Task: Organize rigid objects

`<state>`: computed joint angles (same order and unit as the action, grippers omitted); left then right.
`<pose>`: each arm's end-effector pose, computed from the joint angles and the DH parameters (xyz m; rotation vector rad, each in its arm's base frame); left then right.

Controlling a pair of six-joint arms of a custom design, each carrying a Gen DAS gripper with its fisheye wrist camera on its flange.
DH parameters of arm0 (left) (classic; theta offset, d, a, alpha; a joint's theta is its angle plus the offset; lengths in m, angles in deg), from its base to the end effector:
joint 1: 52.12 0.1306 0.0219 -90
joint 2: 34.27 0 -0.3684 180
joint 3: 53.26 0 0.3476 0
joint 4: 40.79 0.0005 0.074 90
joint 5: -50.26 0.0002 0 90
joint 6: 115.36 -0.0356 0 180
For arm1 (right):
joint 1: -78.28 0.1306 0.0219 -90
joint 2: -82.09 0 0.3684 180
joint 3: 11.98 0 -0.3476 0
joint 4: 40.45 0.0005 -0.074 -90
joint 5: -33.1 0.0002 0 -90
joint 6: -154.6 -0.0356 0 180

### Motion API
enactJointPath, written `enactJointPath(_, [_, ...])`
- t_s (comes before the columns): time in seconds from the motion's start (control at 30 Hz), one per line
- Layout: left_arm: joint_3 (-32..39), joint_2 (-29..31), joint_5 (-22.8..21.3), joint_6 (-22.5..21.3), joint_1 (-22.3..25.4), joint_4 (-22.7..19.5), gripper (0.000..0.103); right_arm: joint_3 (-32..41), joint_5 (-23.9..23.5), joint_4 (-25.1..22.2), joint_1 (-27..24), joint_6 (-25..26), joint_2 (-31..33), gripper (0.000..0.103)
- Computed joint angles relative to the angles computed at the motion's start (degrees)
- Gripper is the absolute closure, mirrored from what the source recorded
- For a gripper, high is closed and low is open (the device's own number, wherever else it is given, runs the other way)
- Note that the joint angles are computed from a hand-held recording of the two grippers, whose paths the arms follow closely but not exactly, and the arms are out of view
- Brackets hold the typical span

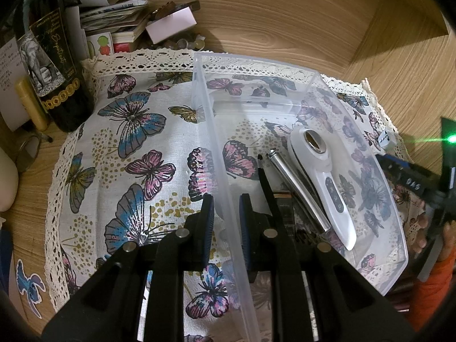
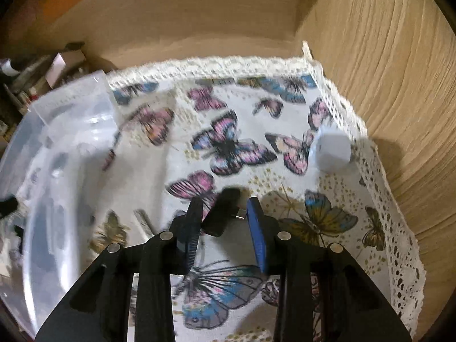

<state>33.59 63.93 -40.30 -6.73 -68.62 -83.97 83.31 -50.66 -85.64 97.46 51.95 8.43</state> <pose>0.4589 -0.1361 0.3375 -0.0512 2.5381 -0.2332 0.4995 0.1691 0.3264 -0.1029 2.5434 0.0784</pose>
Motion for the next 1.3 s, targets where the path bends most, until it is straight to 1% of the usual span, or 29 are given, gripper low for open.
enactJointPath(0.13, [0.0, -0.02, 0.05, -0.04, 0.04, -0.04, 0.087, 0.32, -0.3, 1.65, 0.94, 0.96, -1.86, 0.073])
enactJointPath(0.4, [0.07, -0.01, 0.08, -0.08, 0.03, -0.09, 0.087, 2.38, -1.79, 4.45, 3.92, 3.1, -3.65, 0.073])
enactJointPath(0.67, [0.07, 0.0, 0.1, -0.09, 0.06, -0.04, 0.087, 5.46, -5.79, 6.33, 7.67, 6.08, -3.38, 0.073])
enactJointPath(0.87, [0.08, 0.0, 0.09, -0.14, 0.07, -0.07, 0.087, 7.39, -8.16, 5.22, 10.0, 8.0, -1.58, 0.073])
enactJointPath(1.1, [0.07, 0.0, 0.06, -0.07, 0.05, -0.06, 0.087, 10.48, -9.41, 1.29, 11.7, 10.13, 1.85, 0.073])
enactJointPath(1.23, [0.07, -0.01, 0.11, -0.03, 0.06, -0.06, 0.087, 11.8, -11.4, -0.63, 11.95, 10.95, 3.16, 0.073])
enactJointPath(1.3, [0.12, 0.06, 0.15, -0.03, 0.1, -0.05, 0.087, 12.1, -11.09, -1.1, 12.16, 11.25, 3.6, 0.073])
